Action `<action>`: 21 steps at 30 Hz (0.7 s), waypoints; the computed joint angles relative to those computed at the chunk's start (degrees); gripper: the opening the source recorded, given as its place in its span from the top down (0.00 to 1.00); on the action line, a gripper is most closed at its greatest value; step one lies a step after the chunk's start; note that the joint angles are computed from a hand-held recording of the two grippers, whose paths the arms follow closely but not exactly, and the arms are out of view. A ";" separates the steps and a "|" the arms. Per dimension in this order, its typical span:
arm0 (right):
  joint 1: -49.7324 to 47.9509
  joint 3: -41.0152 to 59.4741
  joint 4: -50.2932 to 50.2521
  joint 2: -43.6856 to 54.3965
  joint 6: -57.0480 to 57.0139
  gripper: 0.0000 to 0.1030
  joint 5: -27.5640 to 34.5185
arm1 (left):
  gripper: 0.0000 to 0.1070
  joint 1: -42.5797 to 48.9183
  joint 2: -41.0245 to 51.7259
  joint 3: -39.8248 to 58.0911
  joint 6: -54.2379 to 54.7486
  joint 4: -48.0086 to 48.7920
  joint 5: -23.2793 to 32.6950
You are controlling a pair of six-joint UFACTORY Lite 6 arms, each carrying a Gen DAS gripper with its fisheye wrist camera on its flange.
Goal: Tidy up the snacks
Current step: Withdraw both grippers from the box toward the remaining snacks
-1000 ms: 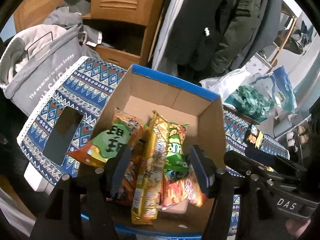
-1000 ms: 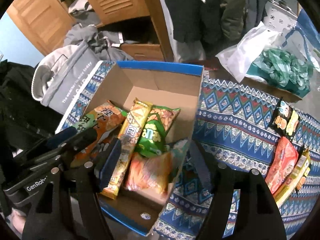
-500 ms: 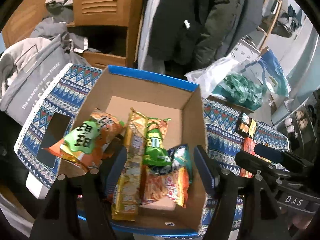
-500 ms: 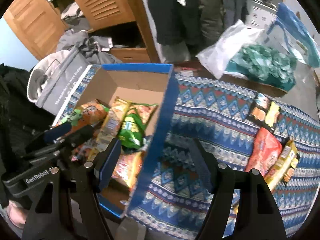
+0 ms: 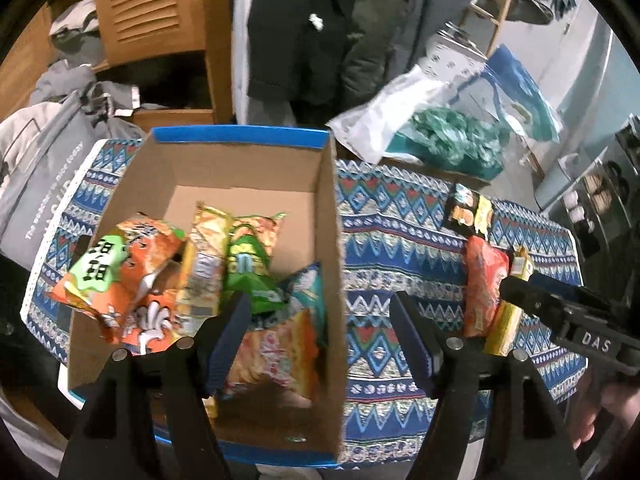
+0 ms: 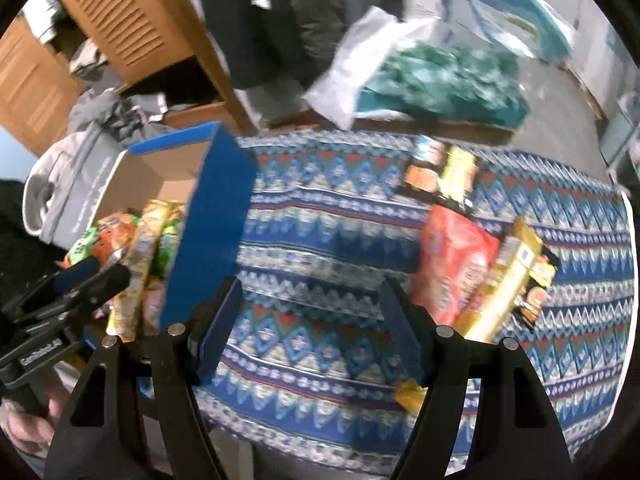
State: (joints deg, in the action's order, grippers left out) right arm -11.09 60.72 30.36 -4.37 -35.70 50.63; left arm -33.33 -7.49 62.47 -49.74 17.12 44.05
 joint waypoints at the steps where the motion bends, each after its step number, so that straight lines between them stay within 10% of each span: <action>1: -1.95 -0.22 0.28 0.38 -1.21 0.30 0.09 | 0.32 -0.67 0.60 0.47 -0.42 0.24 0.13; 21: -20.89 3.04 1.43 13.47 -10.89 0.30 -1.90 | 0.28 -11.42 20.48 14.72 -6.73 2.99 1.42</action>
State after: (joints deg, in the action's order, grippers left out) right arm -31.98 63.75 31.79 9.10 -46.59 48.73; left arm -44.75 12.99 77.19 -56.48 20.11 45.48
